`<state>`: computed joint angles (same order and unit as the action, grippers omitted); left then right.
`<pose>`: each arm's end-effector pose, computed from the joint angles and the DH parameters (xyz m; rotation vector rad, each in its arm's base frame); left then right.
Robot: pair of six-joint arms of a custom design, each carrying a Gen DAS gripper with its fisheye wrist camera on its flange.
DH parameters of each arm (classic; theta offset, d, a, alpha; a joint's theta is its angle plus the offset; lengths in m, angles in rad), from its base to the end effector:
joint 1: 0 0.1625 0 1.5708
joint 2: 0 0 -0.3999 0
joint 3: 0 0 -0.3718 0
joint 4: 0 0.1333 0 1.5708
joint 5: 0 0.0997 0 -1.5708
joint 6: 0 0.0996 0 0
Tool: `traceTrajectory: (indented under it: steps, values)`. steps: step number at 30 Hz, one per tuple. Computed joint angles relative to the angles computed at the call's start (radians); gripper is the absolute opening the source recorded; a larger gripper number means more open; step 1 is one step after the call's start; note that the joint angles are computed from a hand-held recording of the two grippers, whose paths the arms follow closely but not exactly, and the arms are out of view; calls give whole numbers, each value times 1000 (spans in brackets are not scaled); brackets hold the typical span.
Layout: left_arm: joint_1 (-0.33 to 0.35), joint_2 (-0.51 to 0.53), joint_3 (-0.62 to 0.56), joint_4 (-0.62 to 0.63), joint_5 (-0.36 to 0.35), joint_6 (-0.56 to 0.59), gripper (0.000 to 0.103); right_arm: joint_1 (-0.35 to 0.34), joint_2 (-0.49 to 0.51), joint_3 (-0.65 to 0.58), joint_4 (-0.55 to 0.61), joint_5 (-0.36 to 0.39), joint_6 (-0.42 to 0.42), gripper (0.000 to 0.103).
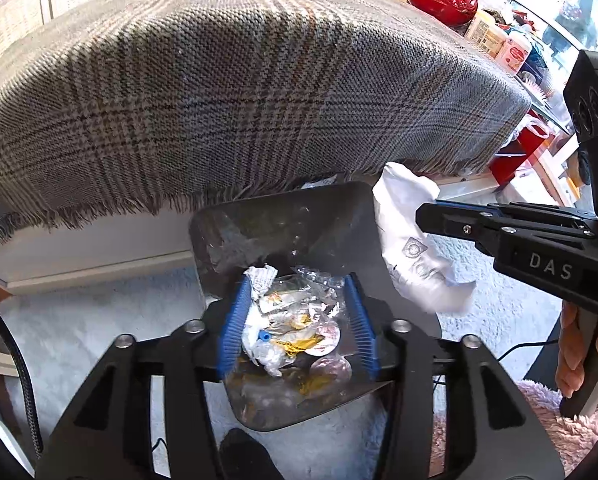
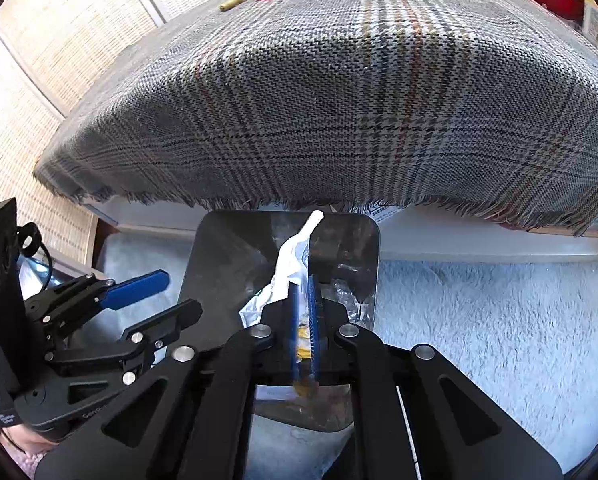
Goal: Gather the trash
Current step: 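Carry the dart and tissue to the bin and open both tools, then grasp the white-and-gold marker with the left tool while the right tool grasps the red can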
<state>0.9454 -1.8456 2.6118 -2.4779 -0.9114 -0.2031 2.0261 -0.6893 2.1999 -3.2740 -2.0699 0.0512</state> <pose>0.0000 -0.3320 0.2256 0.4733 2.5013 -0.5149 0.2728 -0.3625 -0.0210 0.4723 -2.6340 0.4210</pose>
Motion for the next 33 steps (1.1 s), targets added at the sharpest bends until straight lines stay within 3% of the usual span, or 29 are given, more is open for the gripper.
traceTrajectory:
  steps: [2, 5, 7, 9, 10, 12, 18, 21, 24, 28, 33]
  values:
    - [-11, -26, 6, 11, 15, -4, 51, 8, 4, 6, -39, -11, -5, 63]
    - [-15, -50, 9, 18, 28, -8, 60, 16, 0, 7, -60, -26, -8, 64]
    - [-18, -48, 8, 20, 31, -12, 68, 28, 1, 7, -83, -48, -14, 76]
    - [-16, -43, 8, 15, 27, -9, 80, 46, 6, 5, -119, -90, -32, 95]
    - [-16, -42, 9, 9, 25, -6, 84, 56, 11, 2, -137, -111, -44, 98]
    - [-13, -37, 10, -17, 26, 9, 95, 73, 15, -3, -181, -150, -76, 100]
    - [-3, -34, -2, -112, 61, 72, 95, 118, 12, -33, -382, -226, -211, 100]
    - [0, -30, -36, -145, 95, 112, 95, 134, 2, -86, -427, -244, -292, 100]
    - [-5, -12, -85, -177, 124, 151, 95, 129, 1, -160, -376, -251, -316, 100]
    - [4, 67, -184, -209, 158, 180, 95, 96, -18, -245, -207, -170, -256, 100]
    - [52, 208, -317, -276, 160, 279, 95, 79, 40, -387, -116, -154, -226, 100]
